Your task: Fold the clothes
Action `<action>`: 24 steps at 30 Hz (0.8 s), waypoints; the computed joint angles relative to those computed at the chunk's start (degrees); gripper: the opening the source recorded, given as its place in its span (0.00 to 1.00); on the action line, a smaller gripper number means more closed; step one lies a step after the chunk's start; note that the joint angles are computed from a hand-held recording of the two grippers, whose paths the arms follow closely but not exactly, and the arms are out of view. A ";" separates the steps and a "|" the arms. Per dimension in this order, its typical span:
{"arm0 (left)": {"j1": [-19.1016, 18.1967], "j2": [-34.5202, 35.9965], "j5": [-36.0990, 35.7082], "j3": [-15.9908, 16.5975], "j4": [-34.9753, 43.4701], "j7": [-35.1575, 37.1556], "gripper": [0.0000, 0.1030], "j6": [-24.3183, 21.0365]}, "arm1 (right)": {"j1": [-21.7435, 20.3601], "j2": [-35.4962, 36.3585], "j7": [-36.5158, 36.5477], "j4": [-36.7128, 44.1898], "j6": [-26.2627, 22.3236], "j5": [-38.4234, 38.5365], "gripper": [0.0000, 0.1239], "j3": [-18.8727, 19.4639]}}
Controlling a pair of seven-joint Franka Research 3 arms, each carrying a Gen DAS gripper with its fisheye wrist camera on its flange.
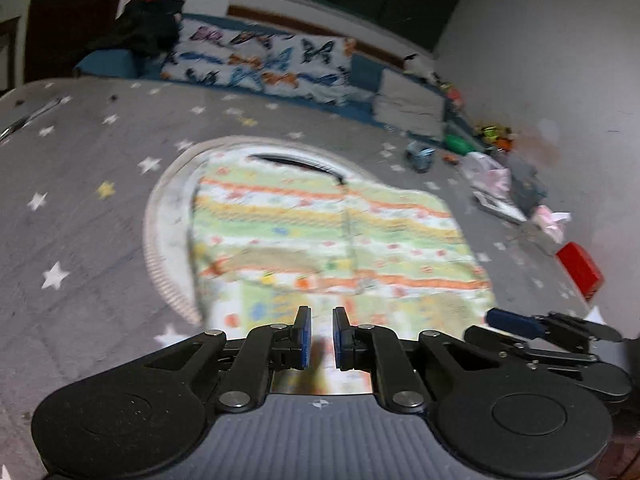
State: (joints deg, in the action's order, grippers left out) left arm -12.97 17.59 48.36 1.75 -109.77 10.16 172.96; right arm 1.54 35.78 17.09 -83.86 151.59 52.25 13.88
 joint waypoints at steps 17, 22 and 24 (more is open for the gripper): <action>2.63 -5.71 0.81 -2.34 -2.64 6.03 0.14 -5.40 | -1.79 -4.98 0.71 -6.02 -2.89 0.22 0.02 -0.95; 4.41 -5.37 -0.82 -4.92 -2.83 10.26 0.16 -6.12 | -1.26 -8.14 0.24 -9.18 -4.01 1.39 0.03 -2.83; 4.95 -3.95 -3.69 -5.90 -1.93 13.31 0.16 -6.07 | 0.20 -7.95 1.06 -9.41 -2.10 -0.37 0.06 -3.99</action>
